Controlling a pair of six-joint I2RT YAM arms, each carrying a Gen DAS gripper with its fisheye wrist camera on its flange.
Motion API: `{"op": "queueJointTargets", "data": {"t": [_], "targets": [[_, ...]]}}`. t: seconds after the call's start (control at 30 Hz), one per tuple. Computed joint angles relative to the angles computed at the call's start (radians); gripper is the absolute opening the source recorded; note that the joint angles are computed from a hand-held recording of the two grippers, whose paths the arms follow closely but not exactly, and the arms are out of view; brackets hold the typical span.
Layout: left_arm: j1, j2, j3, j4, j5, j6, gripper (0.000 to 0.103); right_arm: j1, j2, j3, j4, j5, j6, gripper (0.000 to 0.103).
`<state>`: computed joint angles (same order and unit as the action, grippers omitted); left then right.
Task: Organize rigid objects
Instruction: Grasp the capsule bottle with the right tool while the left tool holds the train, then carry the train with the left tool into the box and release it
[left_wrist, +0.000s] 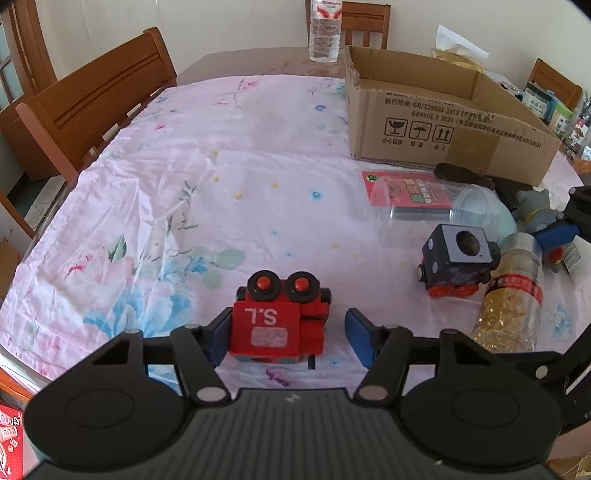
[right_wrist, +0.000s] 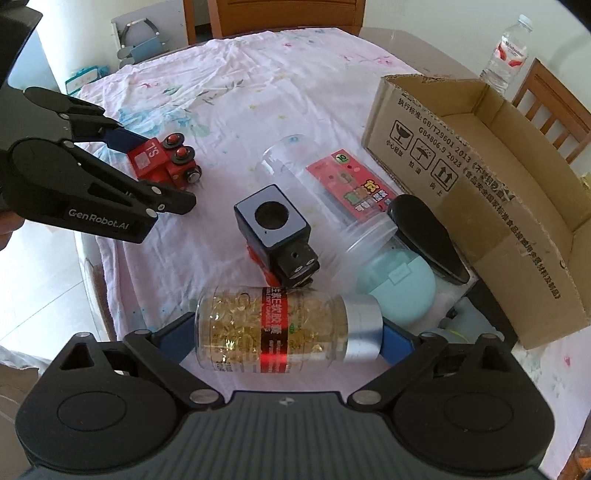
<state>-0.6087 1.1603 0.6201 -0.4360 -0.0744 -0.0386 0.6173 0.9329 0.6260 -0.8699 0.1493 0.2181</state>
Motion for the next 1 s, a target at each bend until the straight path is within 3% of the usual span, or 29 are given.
{"op": "queueJointTargets", "data": {"t": [0.1,0.27,0.43,0.67,1.0], "targets": [[0.004,0.008,0.003,0.002,0.004,0.006,0.062,0.003,0.01,0.009,-0.004,0.01,0.01,0.097],[0.027,0.022,0.026,-0.02,0.035,0.026,0.051,0.009,0.04,0.026,-0.014,0.023,0.033,0.096],[0.063,0.039,0.052,-0.048,0.084,0.078,0.05,0.014,0.054,0.046,-0.032,0.021,0.061,0.096],[0.139,0.059,0.147,-0.147,0.192,0.239,0.05,0.004,0.033,0.103,-0.086,0.018,0.094,0.096],[0.195,0.177,0.433,-0.302,0.362,0.49,0.05,-0.069,-0.007,0.247,-0.2,0.075,0.134,0.096]]}}
